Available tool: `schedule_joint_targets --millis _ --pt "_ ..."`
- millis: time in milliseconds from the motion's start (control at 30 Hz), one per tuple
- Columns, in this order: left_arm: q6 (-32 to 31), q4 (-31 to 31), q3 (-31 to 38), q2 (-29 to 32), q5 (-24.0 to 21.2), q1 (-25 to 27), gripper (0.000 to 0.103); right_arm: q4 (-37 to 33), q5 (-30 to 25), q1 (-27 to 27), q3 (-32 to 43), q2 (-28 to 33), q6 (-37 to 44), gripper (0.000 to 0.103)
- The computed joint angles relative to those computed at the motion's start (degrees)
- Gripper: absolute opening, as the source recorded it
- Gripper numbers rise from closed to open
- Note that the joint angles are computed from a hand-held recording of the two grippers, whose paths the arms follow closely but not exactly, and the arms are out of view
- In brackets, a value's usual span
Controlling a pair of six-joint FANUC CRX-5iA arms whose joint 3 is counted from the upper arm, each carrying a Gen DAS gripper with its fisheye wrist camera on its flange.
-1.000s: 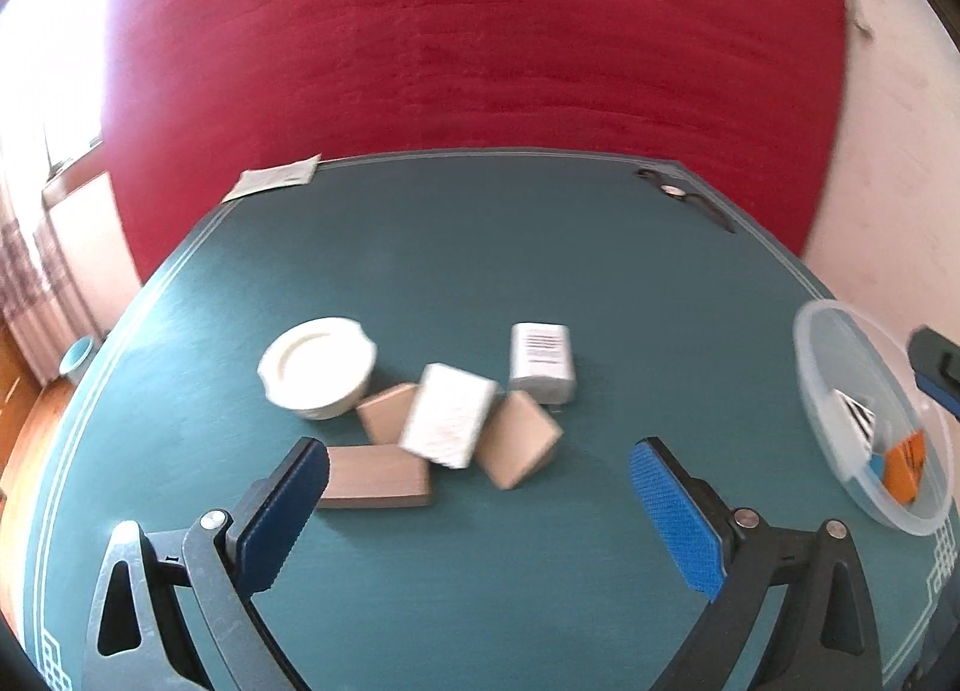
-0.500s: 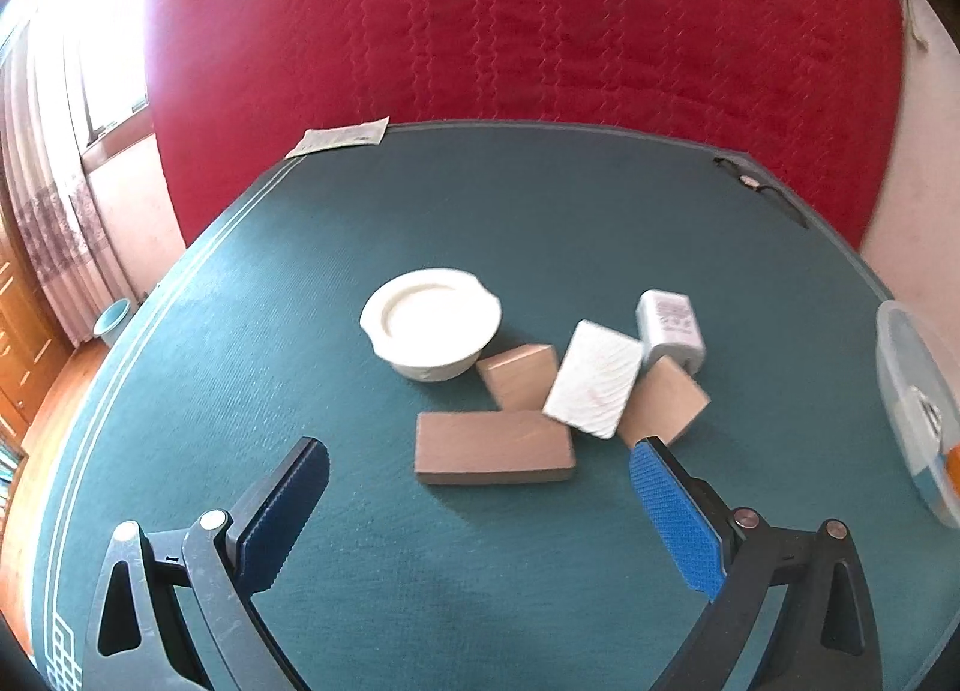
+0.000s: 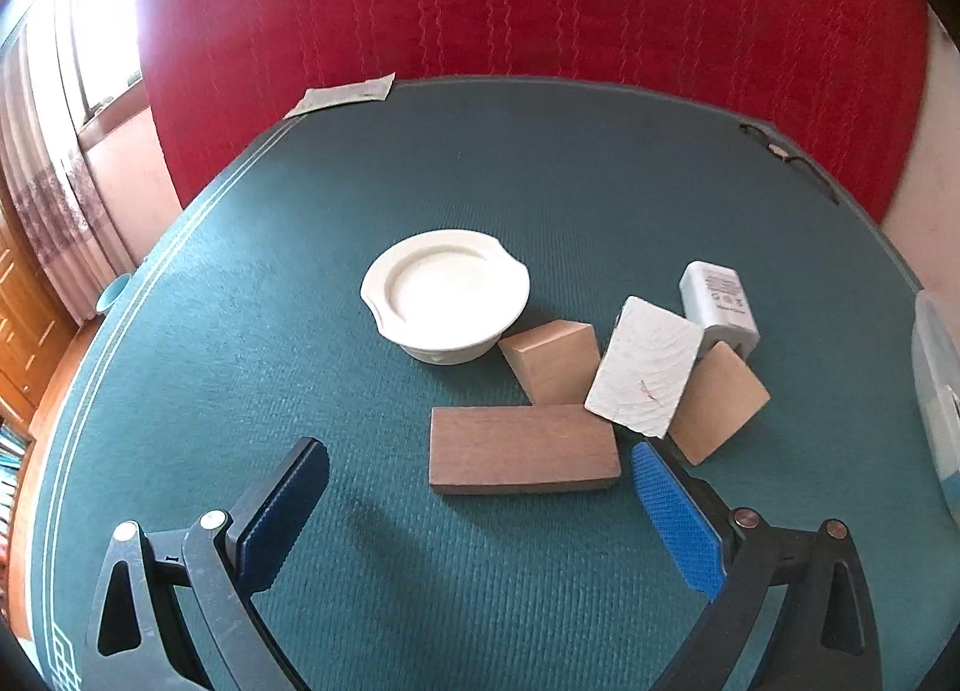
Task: Organize rigid objects
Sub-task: 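Grasp the brown rectangular brick with the left gripper, then grasp the white rectangular block with the right gripper while the left gripper holds the brown brick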
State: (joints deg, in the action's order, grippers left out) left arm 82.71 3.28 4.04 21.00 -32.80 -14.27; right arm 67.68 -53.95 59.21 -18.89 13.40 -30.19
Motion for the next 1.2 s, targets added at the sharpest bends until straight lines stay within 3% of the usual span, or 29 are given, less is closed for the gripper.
schedule_joint_targets --millis 67,133,333,533,967,1200 --pt "0.4 -0.7 0.9 0.4 -0.9 -0.1 0.101 -0.2 0.1 0.1 0.1 0.1 0.1 0.085" --pt "-0.1 -0.6 1.3 0.8 -1.5 -0.1 0.094 -0.5 0.3 0.1 0.3 0.3 0.5 0.085" --pt "-12.5 9.7 -3.6 -0.5 2.7 0.7 0.064 -1.8 1.1 0.3 1.4 1.3 2.4 0.085" --pt "-17.5 14.5 -5.4 -1.0 3.3 1.5 0.064 -3.2 1.5 0.7 2.9 2.5 4.8 0.085" --pt "-23.9 17.4 -10.4 -4.6 5.6 4.0 0.064 -6.9 3.3 0.0 8.8 6.8 10.4 0.085" --pt "-27.8 21.2 -13.4 -6.4 7.3 5.6 0.064 -7.7 7.3 -1.2 13.2 9.6 13.0 0.085"
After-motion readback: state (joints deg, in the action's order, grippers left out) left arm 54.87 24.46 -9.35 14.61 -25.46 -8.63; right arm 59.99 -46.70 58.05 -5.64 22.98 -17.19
